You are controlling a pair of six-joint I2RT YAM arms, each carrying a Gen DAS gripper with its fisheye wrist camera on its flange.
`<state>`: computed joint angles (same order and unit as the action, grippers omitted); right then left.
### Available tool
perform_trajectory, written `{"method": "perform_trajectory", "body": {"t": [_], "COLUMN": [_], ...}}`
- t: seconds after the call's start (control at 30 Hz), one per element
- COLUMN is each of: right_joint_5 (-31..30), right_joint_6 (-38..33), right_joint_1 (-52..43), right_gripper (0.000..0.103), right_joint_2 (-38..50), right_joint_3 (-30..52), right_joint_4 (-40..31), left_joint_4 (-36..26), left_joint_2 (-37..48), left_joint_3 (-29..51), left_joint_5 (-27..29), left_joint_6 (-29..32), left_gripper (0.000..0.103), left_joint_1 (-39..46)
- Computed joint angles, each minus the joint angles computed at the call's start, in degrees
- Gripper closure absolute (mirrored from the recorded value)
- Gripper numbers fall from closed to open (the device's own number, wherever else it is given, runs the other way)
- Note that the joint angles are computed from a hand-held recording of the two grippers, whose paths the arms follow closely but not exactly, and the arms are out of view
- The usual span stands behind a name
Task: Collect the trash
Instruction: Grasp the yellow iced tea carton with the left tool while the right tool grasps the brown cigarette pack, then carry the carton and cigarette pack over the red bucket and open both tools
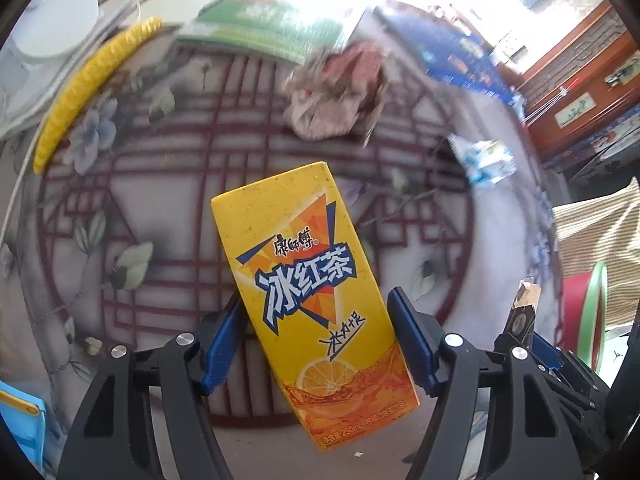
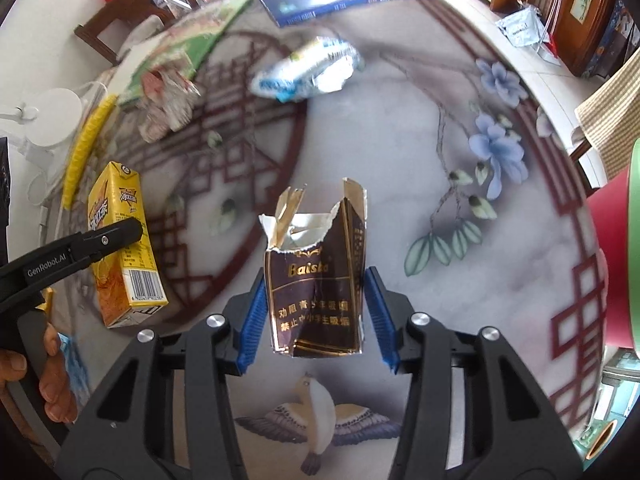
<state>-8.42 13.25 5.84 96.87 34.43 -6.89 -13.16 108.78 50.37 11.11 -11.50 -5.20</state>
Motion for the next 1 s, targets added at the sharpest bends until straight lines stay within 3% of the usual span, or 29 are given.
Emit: {"method": "perform_trajectory", "body": {"t": [0.5,1.0], "right_joint_5": [0.9,-0.7], "right_joint_6": [0.6,-0.7], "right_joint_1": [2.0,-4.6], "right_gripper": [0.057,0.057], "right_joint_2": [-19.9,-31.3], "right_joint_3": [-1.0,-4.6], "right_joint_4": [-6.7,-10.9], "left_joint_4": [1.1,0.7], "left_joint_2": [-20.4,-27.1], "left_joint_3": [-5.6,-9.0], "left_joint_5": [-2.3,-5.5], "left_joint_6": [0.7,0.1], "left_gripper": [0.036,0.036], "left_joint_1": [-3.2,-7.6]}}
